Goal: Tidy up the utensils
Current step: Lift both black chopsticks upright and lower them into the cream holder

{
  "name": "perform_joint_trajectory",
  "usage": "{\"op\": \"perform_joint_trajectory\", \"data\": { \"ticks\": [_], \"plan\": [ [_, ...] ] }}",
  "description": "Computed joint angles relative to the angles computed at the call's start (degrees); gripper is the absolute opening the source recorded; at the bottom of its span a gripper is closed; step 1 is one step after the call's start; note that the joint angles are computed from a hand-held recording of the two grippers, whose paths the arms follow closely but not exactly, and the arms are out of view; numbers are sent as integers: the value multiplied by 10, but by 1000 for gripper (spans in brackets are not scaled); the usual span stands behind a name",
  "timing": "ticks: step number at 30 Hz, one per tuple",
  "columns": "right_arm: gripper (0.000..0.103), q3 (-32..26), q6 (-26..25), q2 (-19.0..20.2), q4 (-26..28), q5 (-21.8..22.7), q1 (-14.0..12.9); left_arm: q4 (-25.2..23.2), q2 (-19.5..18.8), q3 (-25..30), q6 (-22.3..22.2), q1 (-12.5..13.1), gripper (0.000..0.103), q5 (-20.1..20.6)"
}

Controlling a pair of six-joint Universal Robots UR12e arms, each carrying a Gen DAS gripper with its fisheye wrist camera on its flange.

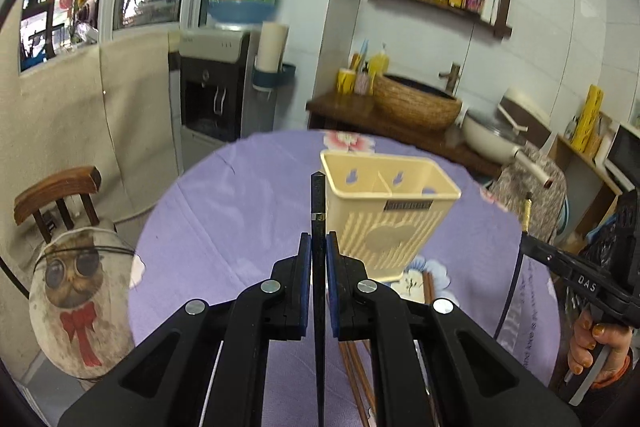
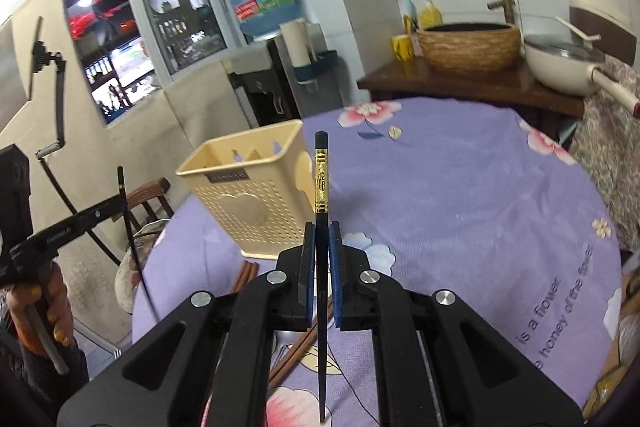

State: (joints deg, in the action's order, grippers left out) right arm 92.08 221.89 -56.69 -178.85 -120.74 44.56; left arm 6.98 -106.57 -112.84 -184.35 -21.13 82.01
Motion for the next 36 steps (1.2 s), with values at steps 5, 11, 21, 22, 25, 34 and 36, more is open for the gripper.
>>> {"op": "perform_joint_trajectory", "data": {
  "ticks": [5, 11, 21, 22, 25, 34, 36],
  "plan": [
    [7, 2, -38, -9, -4, -9, 8, 18, 6, -3, -2, 3, 7, -5],
    [7, -5, -55, -10, 2, -11, 12, 13, 11, -3, -5, 6, 7, -11],
    [7, -17, -89, -21, -20, 8, 8, -12, 31, 10, 3, 21, 7, -62],
    [7, -21, -94, -23, -23, 14, 6, -15, 34, 13, 1, 24, 7, -72],
    [7, -43, -113, -22, -39, 11, 1, -14, 41, 29, -6, 27, 7, -93],
    [7, -158, -176, 19, -63, -59, -9, 15, 8, 115, -71, 6, 7, -48],
    [7, -181, -189, 34, -59, -75, -11, 20, -8, 131, -76, -3, 7, -18]
  ]
}}
